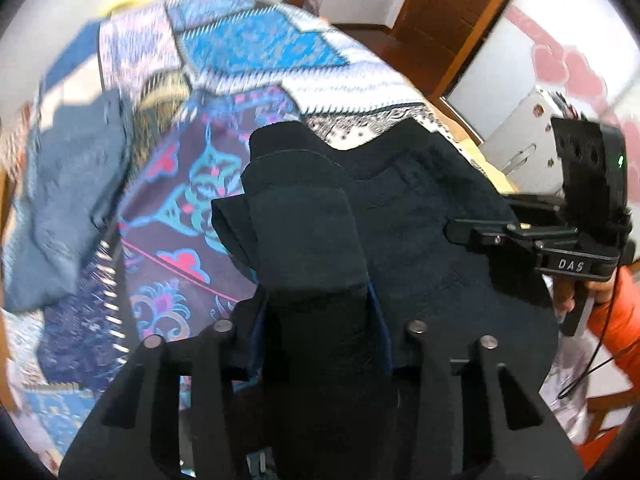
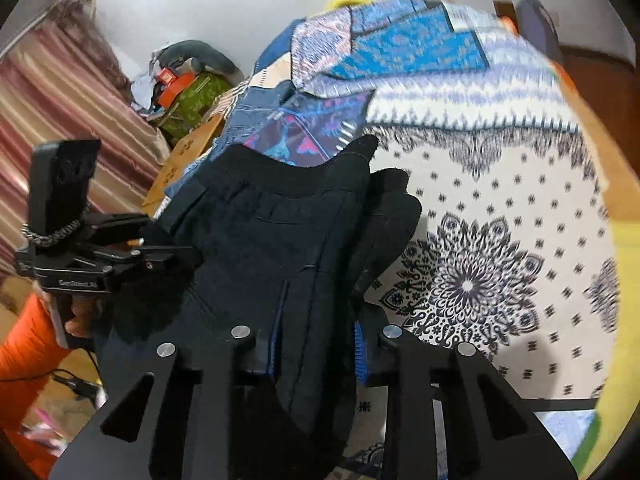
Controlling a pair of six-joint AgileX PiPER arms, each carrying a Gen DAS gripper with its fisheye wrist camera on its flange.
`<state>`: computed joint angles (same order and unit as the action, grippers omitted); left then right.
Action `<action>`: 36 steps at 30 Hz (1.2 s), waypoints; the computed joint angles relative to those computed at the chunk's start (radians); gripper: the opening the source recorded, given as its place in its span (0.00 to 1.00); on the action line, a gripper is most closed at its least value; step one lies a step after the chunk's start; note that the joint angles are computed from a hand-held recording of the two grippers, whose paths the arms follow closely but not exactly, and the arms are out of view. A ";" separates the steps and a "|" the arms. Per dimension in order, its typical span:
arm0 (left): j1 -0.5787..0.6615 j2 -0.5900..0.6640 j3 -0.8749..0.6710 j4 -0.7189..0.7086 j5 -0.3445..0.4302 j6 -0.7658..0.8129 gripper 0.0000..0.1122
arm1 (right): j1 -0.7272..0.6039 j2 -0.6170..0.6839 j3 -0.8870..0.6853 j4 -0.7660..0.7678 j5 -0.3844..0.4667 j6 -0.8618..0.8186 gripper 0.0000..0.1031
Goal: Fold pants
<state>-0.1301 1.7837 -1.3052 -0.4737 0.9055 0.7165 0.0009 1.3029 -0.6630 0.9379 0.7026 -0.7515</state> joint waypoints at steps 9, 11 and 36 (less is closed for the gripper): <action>0.030 -0.225 0.103 -0.079 -0.051 0.088 0.30 | 0.109 -0.208 -0.061 -0.221 -0.026 0.255 0.21; 0.064 -0.262 0.095 -0.110 -0.033 0.104 0.29 | 0.133 -0.247 -0.092 -0.271 -0.023 0.317 0.21; 0.495 -0.056 -0.330 -0.264 0.038 0.219 0.28 | 0.520 0.302 -0.790 -0.458 -0.266 0.534 0.20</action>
